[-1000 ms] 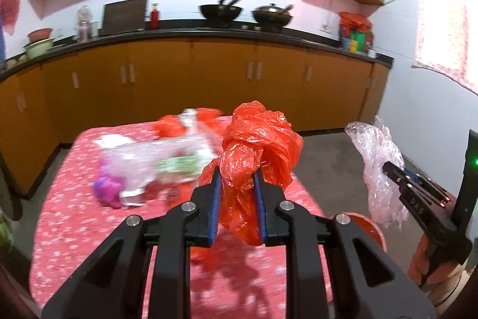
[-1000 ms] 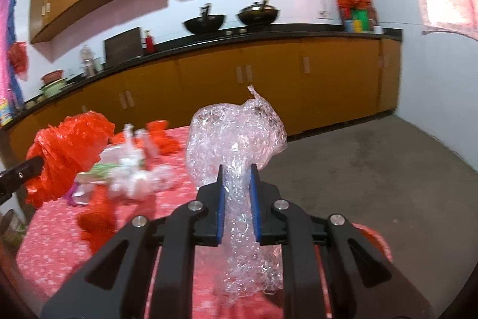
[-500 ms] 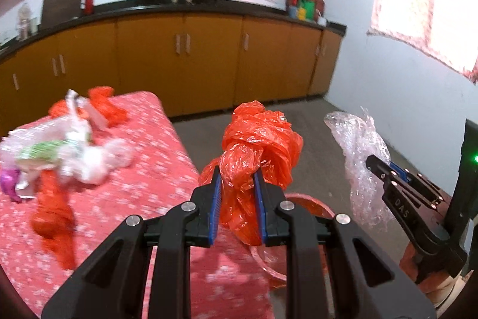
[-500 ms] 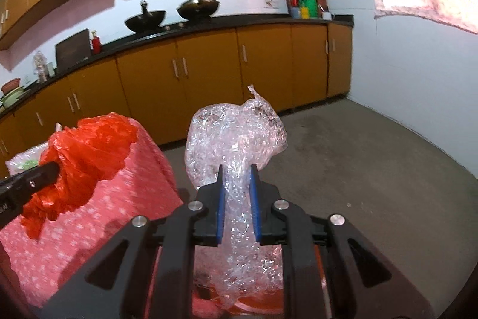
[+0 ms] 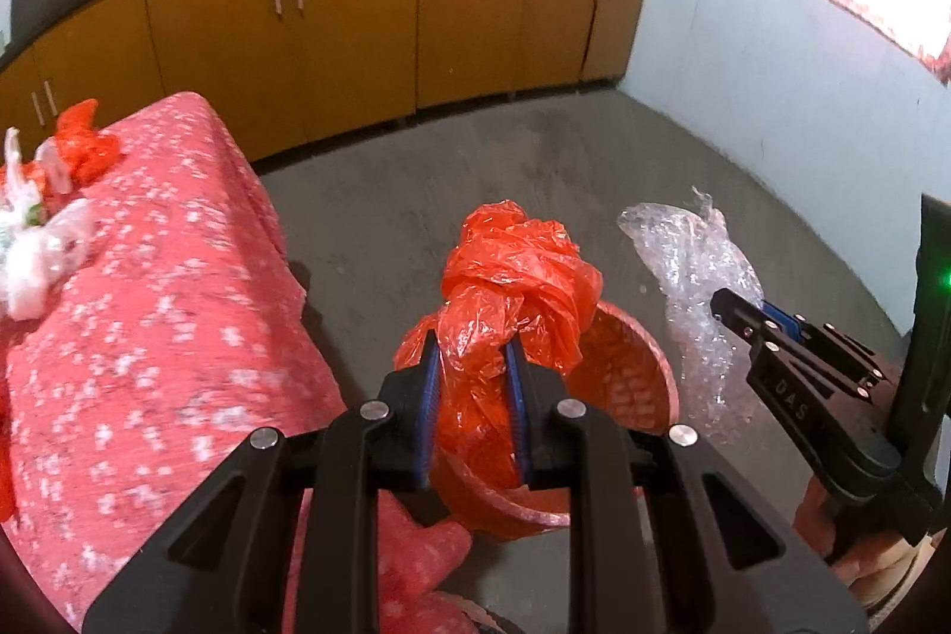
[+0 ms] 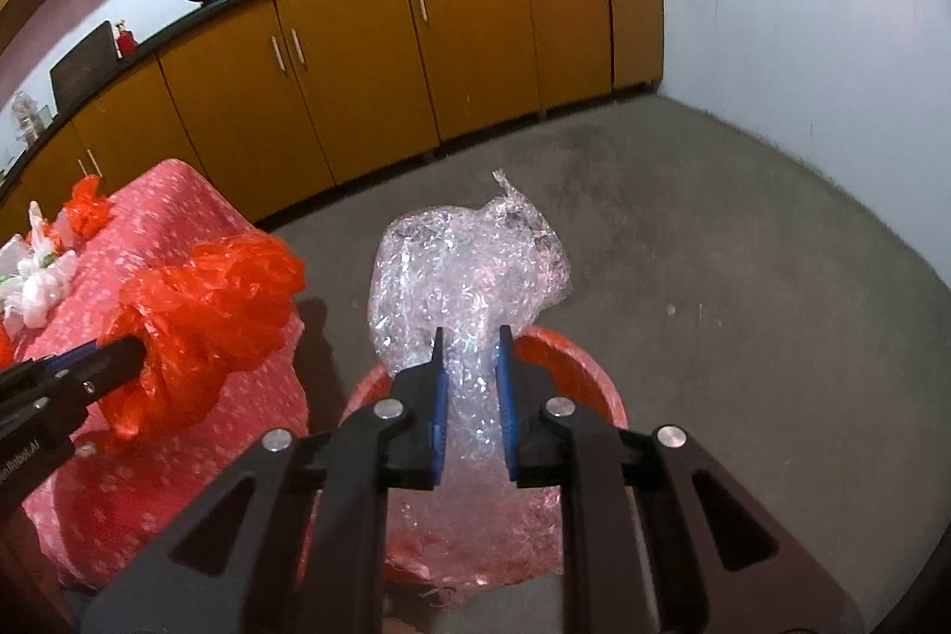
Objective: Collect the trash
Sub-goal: 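Carry the red bag and bubble wrap with both tools over the orange basket, then open both tools to drop the bags into the orange basket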
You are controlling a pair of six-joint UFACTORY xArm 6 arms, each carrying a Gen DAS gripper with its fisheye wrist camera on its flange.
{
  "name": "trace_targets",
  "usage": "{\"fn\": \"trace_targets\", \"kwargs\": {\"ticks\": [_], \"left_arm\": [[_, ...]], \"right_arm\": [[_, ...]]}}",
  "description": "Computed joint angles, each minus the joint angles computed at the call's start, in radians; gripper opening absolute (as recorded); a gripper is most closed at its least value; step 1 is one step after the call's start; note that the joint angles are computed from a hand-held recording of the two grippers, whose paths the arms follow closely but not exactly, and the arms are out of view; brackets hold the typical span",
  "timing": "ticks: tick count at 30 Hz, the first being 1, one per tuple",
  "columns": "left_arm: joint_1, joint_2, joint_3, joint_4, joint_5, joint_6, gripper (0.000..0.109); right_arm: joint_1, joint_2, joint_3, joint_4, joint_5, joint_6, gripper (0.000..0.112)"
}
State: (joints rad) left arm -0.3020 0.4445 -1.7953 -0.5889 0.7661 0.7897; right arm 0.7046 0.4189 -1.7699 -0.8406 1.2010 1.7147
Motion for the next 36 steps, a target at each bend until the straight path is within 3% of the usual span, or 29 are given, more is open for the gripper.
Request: {"fn": "trace_targets", "kwargs": {"ticks": [12, 21, 23, 30, 36], "left_arm": [[-0.066, 0.056, -0.009, 0.110, 0.000, -0.073, 0.021], [-0.083, 0.142, -0.108, 0.185, 0.043, -0.161, 0.028], [-0.082, 0.160, -0.133, 0.187, 0.057, -0.164, 0.030], [-0.069, 0.198, -0.200, 0.177, 0.105, -0.181, 0.031], [-0.041, 0.126, -0.132, 0.114, 0.060, -0.131, 0.037]], "right_arm": [[-0.082, -0.001, 0.093, 0.047, -0.148, 0.000, 0.016], [-0.124, -0.036, 0.178, 0.043, -0.245, 0.034, 0.028], [-0.126, -0.037, 0.179, 0.044, -0.248, 0.040, 0.034], [-0.111, -0.054, 0.187, 0.028, -0.206, 0.058, 0.036], [-0.082, -0.057, 0.154, 0.014, -0.157, 0.050, 0.038]]}}
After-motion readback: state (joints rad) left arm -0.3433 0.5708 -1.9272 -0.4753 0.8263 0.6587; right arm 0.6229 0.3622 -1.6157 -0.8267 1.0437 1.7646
